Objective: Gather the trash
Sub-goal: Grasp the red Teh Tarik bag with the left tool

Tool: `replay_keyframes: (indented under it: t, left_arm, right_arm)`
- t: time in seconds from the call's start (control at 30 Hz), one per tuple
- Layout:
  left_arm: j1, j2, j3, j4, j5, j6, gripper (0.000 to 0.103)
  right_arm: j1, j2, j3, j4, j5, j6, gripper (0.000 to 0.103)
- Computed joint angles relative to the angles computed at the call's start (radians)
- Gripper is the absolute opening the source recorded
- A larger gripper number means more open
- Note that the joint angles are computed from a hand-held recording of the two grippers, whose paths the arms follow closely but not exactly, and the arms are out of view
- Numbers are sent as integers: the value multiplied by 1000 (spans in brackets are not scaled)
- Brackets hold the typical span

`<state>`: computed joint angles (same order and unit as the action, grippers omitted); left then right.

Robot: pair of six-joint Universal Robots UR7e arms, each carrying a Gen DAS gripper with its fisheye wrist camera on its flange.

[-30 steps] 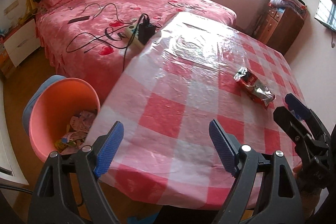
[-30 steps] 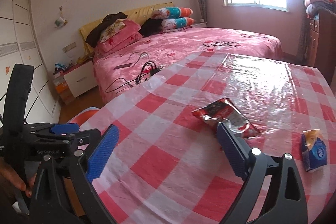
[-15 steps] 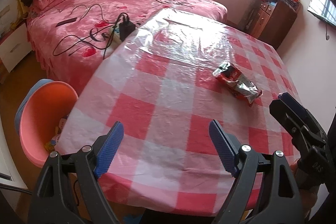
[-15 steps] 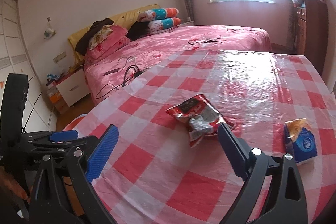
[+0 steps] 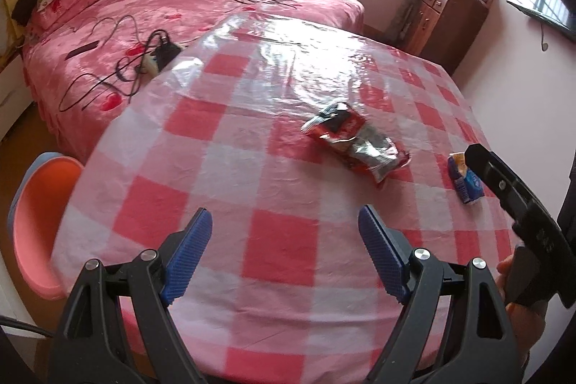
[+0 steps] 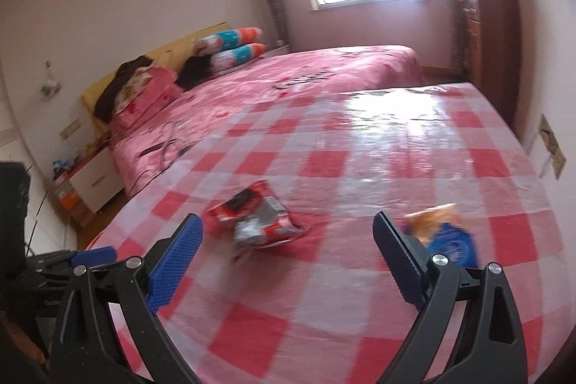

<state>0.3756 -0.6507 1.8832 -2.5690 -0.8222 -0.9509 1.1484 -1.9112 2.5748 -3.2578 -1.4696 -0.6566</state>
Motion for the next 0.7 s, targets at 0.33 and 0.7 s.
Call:
replay_keyframes:
  t: [0.33,0.7]
  left_arm:
    - [27,113,-140,-47,-60,106,84]
    - [81,226,-295,-24,-84,79,84]
  right_arm:
    - [-116,13,-99,81,-70,81,94]
    - [-113,37,-133,168,-120,55,94]
